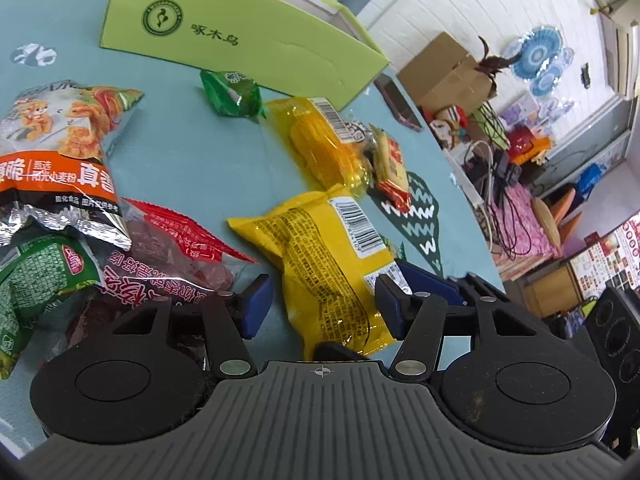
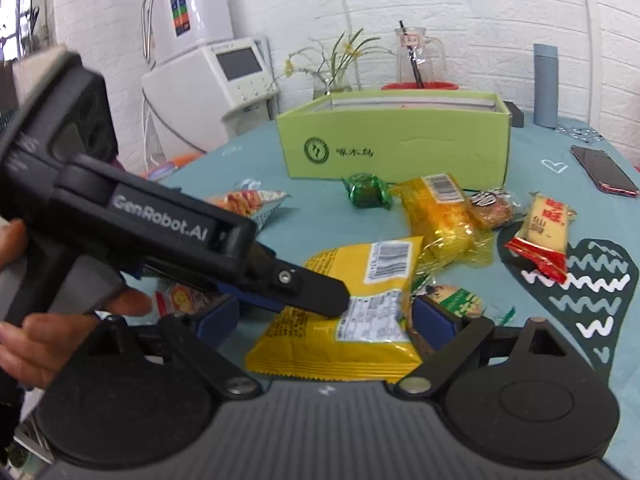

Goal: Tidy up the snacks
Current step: 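Reach the left gripper toward the large yellow snack bag, then grasp the yellow bag with the left gripper and drop it into the green box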

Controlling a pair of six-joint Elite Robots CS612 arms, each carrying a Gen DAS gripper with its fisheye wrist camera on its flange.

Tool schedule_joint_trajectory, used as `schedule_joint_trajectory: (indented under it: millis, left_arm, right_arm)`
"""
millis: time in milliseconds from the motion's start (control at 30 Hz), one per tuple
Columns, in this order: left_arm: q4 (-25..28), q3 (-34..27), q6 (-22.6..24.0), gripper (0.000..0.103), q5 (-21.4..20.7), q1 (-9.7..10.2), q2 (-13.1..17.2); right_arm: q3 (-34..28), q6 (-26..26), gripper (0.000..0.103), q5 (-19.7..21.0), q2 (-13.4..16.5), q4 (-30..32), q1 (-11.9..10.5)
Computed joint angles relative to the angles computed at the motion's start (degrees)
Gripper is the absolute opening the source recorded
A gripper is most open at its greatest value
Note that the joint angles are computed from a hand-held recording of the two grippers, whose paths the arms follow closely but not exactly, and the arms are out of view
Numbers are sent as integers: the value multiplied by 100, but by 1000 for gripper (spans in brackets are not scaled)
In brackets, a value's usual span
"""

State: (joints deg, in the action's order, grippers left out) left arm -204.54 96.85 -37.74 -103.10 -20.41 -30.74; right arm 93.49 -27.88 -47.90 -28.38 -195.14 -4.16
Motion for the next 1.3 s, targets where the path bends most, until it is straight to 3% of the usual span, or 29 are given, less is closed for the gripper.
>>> schedule_joint_trajectory:
  millis: [33, 100, 133, 367, 533, 733, 967, 1033, 1100, 1133, 1200, 1300]
  left_arm:
    - [-53, 9, 56, 35, 32, -15, 11]
    - [38, -4, 192, 16, -47, -16, 17]
    - [60, 7, 220, 12, 14, -24, -1]
    - [-204, -139, 552, 11, 92, 51, -117]
    - [19, -576, 787, 11, 337, 237, -149]
    - [772, -1506, 1312, 11, 1022, 476, -10]
    - [1986, -2640, 1204, 11, 1209, 737, 530]
    - [2049, -2800, 1208, 19, 1201, 774, 663]
    - [2005, -2864, 1202, 31, 1368, 778, 727]
    - [1939, -2820, 1173, 32, 1444, 776, 707]
    - [1559, -2600, 1121, 34, 1353, 793, 608]
    - [910, -2083, 1119, 41, 1395, 758, 343]
  right_arm:
    - [15, -86, 90, -113, 15, -100, 38]
    - [85, -332, 73, -275, -43, -82, 96]
    - [104, -370, 72, -287, -69, -90, 103]
    - [-197, -128, 71, -182, -58, -492, 135]
    - [-1051, -56, 72, -77, 148, -290, 324]
    - [-2674, -219, 75, -183, 650, 767, 673]
    - [-4414, -319, 79, -398, 1429, 2541, 922]
    - [-4647, -292, 82, -409, 1580, 2679, 944]
    - [-4647, -173, 83, -315, 1592, 2650, 914]
    - [-4540, -91, 85, -246, 1542, 2506, 886]
    - [-4131, 59, 92, -90, 1364, 1920, 809]
    - [-3253, 80, 93, 127, 969, 993, 681]
